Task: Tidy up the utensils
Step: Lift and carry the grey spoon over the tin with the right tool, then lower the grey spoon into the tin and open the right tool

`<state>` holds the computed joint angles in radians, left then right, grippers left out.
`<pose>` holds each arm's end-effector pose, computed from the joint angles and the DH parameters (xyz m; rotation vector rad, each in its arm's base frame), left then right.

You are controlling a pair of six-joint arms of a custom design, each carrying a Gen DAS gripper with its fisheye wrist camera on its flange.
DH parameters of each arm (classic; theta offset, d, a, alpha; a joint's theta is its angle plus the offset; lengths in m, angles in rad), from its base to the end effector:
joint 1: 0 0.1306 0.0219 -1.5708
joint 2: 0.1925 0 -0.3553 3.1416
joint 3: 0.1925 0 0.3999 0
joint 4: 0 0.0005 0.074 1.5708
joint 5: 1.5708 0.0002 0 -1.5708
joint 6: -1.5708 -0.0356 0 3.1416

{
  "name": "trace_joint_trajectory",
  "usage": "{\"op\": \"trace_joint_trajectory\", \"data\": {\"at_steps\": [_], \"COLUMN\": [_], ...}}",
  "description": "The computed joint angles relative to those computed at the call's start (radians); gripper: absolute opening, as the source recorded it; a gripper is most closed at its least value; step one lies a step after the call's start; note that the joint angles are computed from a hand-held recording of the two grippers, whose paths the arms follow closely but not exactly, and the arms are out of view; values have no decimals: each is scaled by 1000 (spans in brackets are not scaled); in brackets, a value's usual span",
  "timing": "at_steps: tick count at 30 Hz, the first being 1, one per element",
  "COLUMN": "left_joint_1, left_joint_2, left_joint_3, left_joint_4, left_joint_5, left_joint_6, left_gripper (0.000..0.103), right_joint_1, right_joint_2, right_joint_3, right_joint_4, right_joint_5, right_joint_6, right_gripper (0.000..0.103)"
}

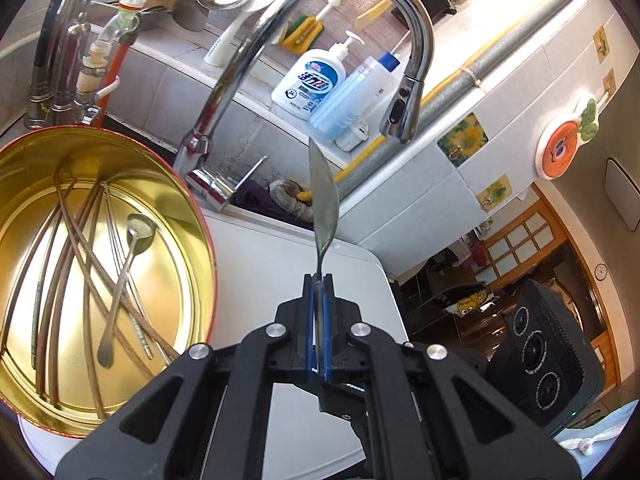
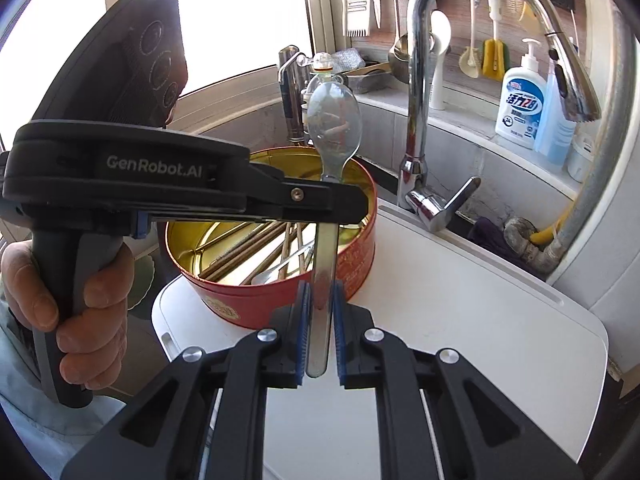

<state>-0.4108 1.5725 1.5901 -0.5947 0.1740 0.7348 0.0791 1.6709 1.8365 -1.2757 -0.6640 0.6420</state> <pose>0.5305 -0.2384 0.4266 -0.2590 2.2478 -0.8299 0.5605 0.0659 0.4452 -1.0491 2.2215 0.6515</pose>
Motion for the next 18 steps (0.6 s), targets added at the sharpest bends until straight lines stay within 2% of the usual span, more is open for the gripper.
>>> {"op": "trace_joint_trajectory", "data": {"at_steps": [5,9,14,18], "left_joint_1": [92,165,233,270], "left_joint_2": [-95,-129,-100,-49], "left_joint_3": [-118,-153,-118,-81], "left_joint_4": [49,46,-15,-77], "left_joint_5": [24,64,113,166], "left_joint_6": [8,-2,-45,-67], "left_gripper": [4,4,4,4], "right_joint_1": [122,201,269,301], "right_joint_2": [18,47,125,216], "right_joint_3": [32,82,182,293], "right_joint_4": [28,31,-2,-82], "right_joint_5": [53,98,161,216], "right_joint_6": [-55,-108,-199,-270], "right_gripper": [12,12,11,11]}}
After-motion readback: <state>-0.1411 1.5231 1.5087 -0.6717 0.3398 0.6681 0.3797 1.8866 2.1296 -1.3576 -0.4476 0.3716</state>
